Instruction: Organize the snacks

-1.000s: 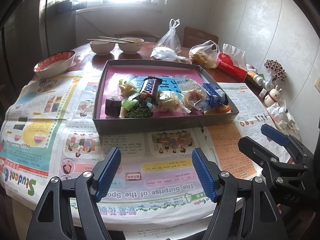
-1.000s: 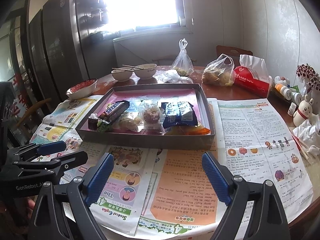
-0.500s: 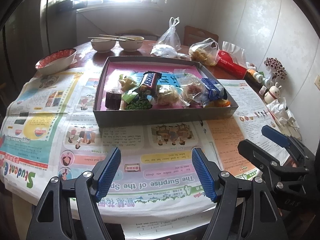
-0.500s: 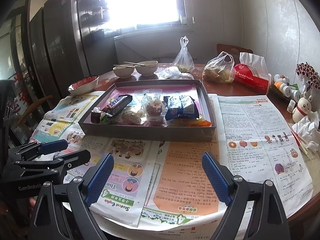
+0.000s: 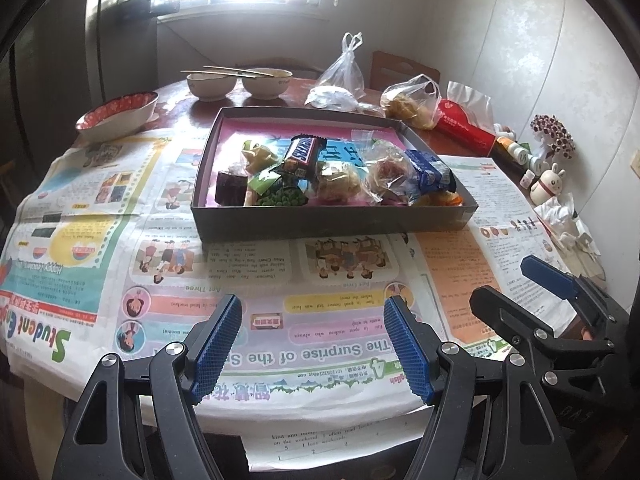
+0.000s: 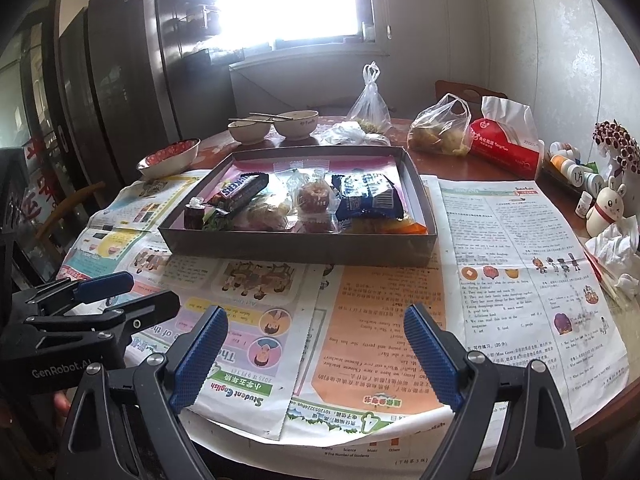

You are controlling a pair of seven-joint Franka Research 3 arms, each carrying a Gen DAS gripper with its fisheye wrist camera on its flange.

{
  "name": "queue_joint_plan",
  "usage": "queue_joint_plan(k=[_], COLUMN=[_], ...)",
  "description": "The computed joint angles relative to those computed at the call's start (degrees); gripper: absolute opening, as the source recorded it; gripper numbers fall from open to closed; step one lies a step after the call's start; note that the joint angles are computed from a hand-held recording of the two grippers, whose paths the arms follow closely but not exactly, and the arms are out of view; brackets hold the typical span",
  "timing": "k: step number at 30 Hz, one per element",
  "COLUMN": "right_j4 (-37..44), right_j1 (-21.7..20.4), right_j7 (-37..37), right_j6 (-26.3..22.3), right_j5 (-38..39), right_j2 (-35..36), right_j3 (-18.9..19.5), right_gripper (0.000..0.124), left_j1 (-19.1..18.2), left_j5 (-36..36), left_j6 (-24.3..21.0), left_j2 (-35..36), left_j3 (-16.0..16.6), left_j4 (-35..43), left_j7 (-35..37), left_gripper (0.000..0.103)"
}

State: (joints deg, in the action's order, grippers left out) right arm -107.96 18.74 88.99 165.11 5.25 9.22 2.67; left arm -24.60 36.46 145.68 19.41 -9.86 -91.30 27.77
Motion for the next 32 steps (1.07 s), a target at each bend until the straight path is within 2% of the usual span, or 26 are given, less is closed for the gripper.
queue_joint_plan(k=[17,27,32], right_j4=[0.54,1.89,5.45], right_j1=[0.27,-0.17,-0.93], right_j7=[1.69,3.51,7.29], right_j6=[-1.02,-1.74,-4.03], right_j5=[-1.41,-1.58,-2.65], right_j2=[0.49,1.84,4.39], right_j3=[-0.40,-1.13,-2.99], right_gripper=[0.089,0.089,0.090], left_j1=[-0.50,0.71,1.72], left_j5=[0.85,0.90,4.45], left_j6=[-2.63,0.24,-0.59], left_j2=[0.36,0.36,-1.22], left_j3=[0.31,0.38,2.91], left_j4=[0.69,-0.04,-0.89], left_j7=[-0.61,-0.04,-4.38], left_gripper=[0.075,0.075,0.078])
